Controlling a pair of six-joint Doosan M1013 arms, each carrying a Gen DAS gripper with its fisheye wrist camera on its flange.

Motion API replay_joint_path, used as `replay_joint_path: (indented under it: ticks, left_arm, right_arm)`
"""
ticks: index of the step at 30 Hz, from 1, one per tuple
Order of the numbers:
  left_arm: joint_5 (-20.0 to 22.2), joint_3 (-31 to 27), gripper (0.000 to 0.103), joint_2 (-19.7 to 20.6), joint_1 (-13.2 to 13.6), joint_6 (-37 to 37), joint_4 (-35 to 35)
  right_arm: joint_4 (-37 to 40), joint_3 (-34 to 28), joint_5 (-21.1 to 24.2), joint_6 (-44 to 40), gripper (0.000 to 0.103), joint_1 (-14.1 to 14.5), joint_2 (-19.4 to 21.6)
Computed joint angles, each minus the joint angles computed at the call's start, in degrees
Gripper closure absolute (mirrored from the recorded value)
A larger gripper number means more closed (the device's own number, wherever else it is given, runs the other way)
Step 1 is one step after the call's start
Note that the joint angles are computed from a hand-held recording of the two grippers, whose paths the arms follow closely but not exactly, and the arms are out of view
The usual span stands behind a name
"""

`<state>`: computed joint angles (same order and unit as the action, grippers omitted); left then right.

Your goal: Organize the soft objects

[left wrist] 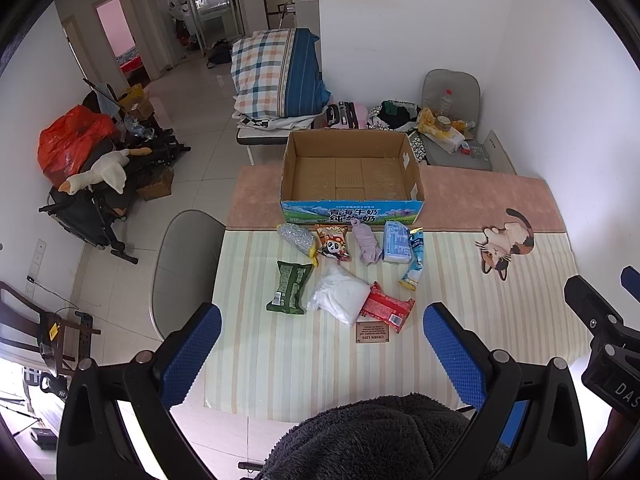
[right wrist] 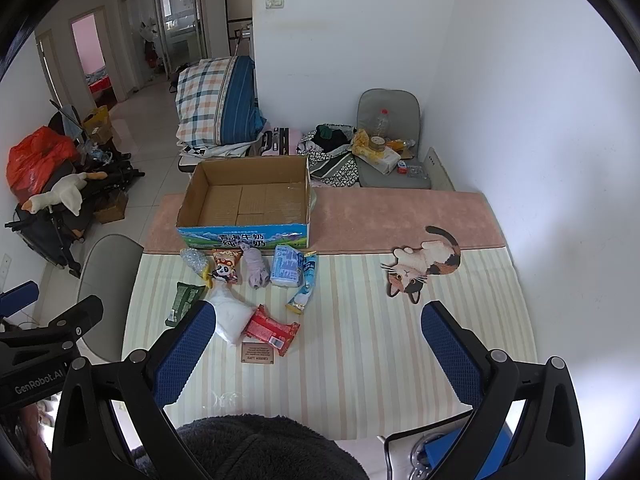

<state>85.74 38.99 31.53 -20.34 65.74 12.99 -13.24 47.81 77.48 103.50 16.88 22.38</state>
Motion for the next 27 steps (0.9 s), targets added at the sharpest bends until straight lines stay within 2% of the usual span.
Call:
replay_joint_path:
  ticks: [15,22,23,25,27]
  left_arm:
    - [0.2,-1.0,0.0,0.6,0.6,0.3,-0.6]
    - [2.2,-6.3,0.0,6.0,4.3,-3.9,-3.6]
    - [4.0,-8.0,0.0,7.8,5.1,-4.6,-4.2]
    - [4.9,-8.1,0.0,9.6,6.2,-5.7,-7.3]
    - [8.3,-10.5,0.0,13.0,7.7,-6.9,-12.4]
  right_arm:
    - [0.6,-0.2,0.0,0.6,0.0,-0.2,0.1]
    - [-0.3,-0.9,-0.5,1.1,0.0,-0.8,2.7]
    - [-0.3,-1.4,-0.6,0.5,0.0,-0.9,3.7]
    - [1.3,-2.6,-0.5,-0.8,0.0,-1.5,6.0]
    - [4.6,-5.0,2.2,-2.7,0.0,-2.3,9.6]
